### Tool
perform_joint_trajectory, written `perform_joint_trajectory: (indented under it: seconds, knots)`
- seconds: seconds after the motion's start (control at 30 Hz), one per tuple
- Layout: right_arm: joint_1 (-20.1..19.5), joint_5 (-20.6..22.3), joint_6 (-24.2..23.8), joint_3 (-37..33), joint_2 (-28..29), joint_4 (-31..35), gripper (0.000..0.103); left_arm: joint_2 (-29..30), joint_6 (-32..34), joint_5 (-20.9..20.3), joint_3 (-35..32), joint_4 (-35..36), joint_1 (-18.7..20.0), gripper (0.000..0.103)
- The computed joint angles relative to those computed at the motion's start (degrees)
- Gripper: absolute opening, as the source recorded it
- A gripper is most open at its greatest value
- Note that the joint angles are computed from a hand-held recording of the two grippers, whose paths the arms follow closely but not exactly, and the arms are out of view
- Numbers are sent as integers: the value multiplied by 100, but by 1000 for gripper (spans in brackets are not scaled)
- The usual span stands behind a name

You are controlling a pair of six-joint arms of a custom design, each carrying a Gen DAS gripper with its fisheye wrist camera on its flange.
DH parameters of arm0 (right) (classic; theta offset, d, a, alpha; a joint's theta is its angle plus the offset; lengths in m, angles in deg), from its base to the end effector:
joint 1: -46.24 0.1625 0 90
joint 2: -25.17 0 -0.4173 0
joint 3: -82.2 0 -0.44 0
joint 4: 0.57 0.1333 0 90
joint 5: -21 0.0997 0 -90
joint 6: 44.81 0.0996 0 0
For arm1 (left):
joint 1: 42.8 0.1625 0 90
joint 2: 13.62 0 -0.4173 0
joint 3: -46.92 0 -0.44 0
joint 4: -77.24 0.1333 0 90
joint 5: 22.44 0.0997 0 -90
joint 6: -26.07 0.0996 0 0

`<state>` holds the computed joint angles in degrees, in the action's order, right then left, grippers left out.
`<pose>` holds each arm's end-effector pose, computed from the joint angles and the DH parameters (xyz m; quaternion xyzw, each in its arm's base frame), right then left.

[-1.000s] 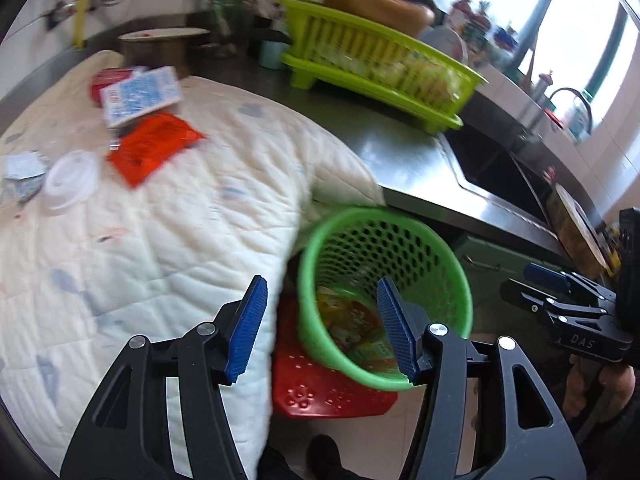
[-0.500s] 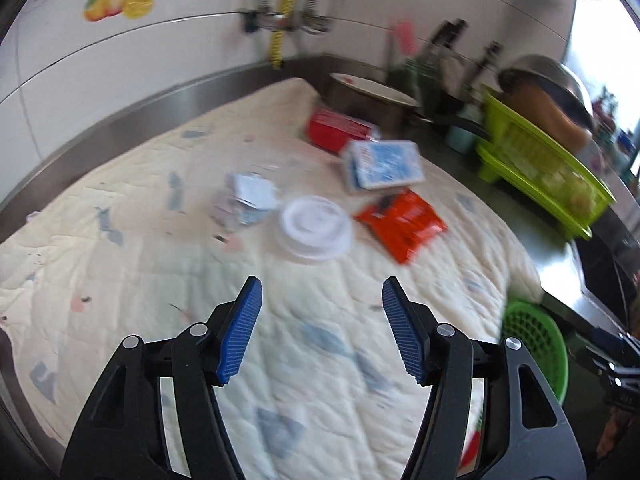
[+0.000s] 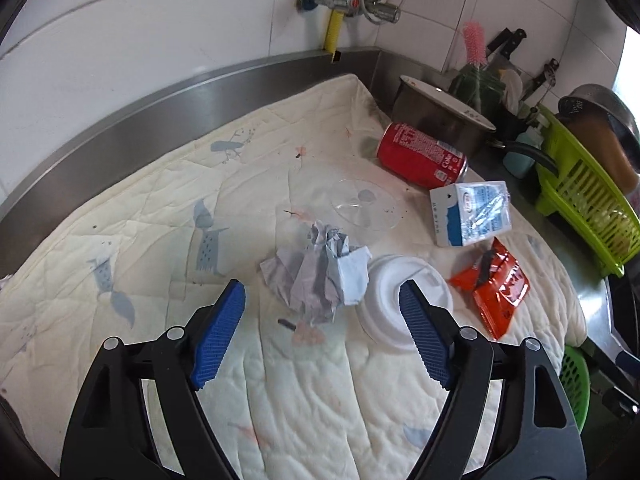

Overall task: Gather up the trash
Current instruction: 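Grasp the crumpled tissue with the left gripper while the right gripper grasps the orange wrapper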

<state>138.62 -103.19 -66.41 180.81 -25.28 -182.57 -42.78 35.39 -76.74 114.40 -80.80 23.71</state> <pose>0.1058 -0.6844 0.1661 0.0769 -0.8902 0.3063 0.3284 -0.1578 -0.8433 0.0722 0.1844 0.9048 -0.2788 0.2639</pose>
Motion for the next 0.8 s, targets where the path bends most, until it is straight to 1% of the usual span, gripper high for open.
perform_joint_trajectory:
  seconds: [0.07, 0.17, 0.3, 0.37, 0.43, 0.5, 0.53, 0.63, 0.73, 0.8]
  knots:
    - [34, -22, -18, -226, 150, 98, 79, 137, 32, -43, -234, 169, 49, 79]
    - [49, -15, -30, -532, 341, 261, 79, 262, 41, -236, -484, 398, 130, 79]
    - [37, 25, 3, -994, 615, 546, 82, 337, 16, -524, -702, 637, 225, 79]
    - [17, 72, -3, -1232, 756, 648, 86, 386, 8, -636, -814, 722, 269, 78]
    - [-13, 128, 37, -1503, 901, 843, 86, 436, 0, -708, -914, 843, 297, 77]
    - [-26, 105, -29, -1741, 1057, 864, 86, 470, 72, -755, -962, 880, 315, 74]
    - [-42, 78, -27, -1899, 1147, 942, 86, 478, 101, -802, -982, 922, 327, 70]
    - [-122, 174, 137, -2248, 1304, 1239, 86, 500, 122, -892, -1016, 1020, 364, 66]
    - [-199, 359, 353, -2553, 1417, 1595, 86, 509, 128, -977, -1039, 1092, 410, 58]
    - [-226, 380, 391, -2826, 1560, 1782, 85, 515, 144, -1024, -1057, 1108, 435, 56]
